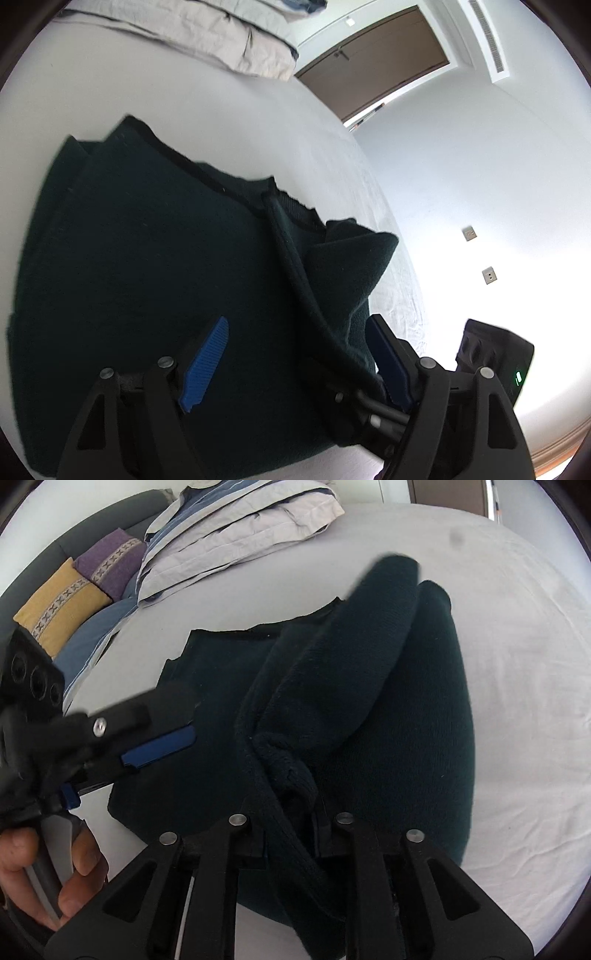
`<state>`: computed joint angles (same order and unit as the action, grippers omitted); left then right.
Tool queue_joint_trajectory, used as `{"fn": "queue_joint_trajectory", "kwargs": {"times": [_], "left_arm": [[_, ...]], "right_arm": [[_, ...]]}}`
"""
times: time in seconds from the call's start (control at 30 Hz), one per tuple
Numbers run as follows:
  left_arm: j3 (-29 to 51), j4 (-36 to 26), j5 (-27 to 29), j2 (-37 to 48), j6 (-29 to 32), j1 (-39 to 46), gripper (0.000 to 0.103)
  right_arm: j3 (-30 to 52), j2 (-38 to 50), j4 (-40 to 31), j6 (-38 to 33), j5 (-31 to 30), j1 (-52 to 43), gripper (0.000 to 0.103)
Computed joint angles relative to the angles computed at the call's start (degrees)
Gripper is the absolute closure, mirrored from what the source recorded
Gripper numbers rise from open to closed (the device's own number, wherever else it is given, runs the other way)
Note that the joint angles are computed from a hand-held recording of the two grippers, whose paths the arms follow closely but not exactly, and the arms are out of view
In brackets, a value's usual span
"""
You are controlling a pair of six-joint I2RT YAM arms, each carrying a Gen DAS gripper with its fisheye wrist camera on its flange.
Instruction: Fold small clothes
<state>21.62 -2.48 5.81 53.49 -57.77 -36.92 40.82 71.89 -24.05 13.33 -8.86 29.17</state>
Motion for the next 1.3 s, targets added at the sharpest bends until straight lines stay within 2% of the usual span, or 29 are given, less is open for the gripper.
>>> {"fn": "queue_joint_trajectory", "kwargs": {"times": [0.03, 0.1, 0.13, 0.17, 0.3, 0.37, 0.47, 0.53, 0.63, 0.73, 0.77, 0.8, 0.93, 1.0, 1.03, 1.17, 1.3], "left_arm": [[0.8, 0.3, 0.5, 1.6, -0.1, -0.2, 0.024], [3.0, 2.1, 2.7, 6.9, -0.7, -0.8, 0.024], [3.9, 2.9, 3.6, 9.2, -0.7, -1.2, 0.024], [5.1, 3.2, 4.0, 11.4, -0.6, -1.8, 0.024], [8.0, 3.8, 3.4, 16.9, -1.0, -3.1, 0.025], [8.1, 4.3, 3.4, 17.4, -1.5, -2.9, 0.028], [9.8, 2.5, 2.6, 19.2, -1.1, -3.2, 0.047], [10.9, 1.2, 2.1, 20.4, -0.8, -3.5, 0.071], [10.4, 2.1, 3.1, 20.6, -1.0, -2.8, 0.082], [10.4, 0.9, 3.3, 19.0, -0.5, -2.5, 0.085], [10.3, 0.2, 3.3, 17.9, 0.0, -2.3, 0.086], [10.4, -0.5, 3.3, 17.4, 0.5, -2.2, 0.086], [11.4, -4.6, 4.7, 13.7, 2.5, 0.2, 0.086], [11.6, -8.0, 6.1, 10.1, 3.5, 2.3, 0.087], [11.7, -10.0, 6.8, 8.1, 4.4, 3.6, 0.087], [13.6, -22.4, 9.7, -1.1, 10.4, 10.5, 0.087], [15.7, -33.6, 13.0, -8.1, 17.0, 19.5, 0.087]], "right_arm": [[-0.5, -0.5, 0.2, -0.6, -0.5, -0.2, 0.085], [-2.3, -2.9, -0.4, -2.8, -3.8, -2.2, 0.073], [-2.4, -3.7, -1.0, -3.6, -7.0, -3.0, 0.059], [-3.2, -5.3, -1.4, -4.3, -8.5, -3.6, 0.052], [-8.4, -15.1, -5.4, -8.5, -10.2, -7.0, 0.051], [-10.5, -19.2, -8.3, -10.9, -14.3, -12.3, 0.051], [-12.7, -24.8, -14.0, -16.6, -22.3, -22.9, 0.051], [-13.4, -26.0, -17.1, -20.9, -27.3, -30.5, 0.051], [-13.8, -25.9, -19.5, -25.1, -32.6, -40.1, 0.051], [-12.5, -24.6, -20.6, -28.0, -33.7, -48.2, 0.05], [-12.2, -23.1, -22.0, -31.0, -35.6, -52.2, 0.049], [-11.8, -21.8, -21.7, -31.2, -36.5, -53.2, 0.049], [-11.9, -21.5, -17.1, -27.0, -32.4, -48.3, 0.049], [-12.6, -21.9, -14.3, -24.3, -29.0, -42.6, 0.049], [-13.2, -22.5, -12.6, -21.7, -25.4, -38.1, 0.049], [-14.0, -22.8, -7.4, -12.5, -18.3, -24.0, 0.049], [-13.8, -24.4, -5.2, -5.4, -11.1, -10.8, 0.049]]}}
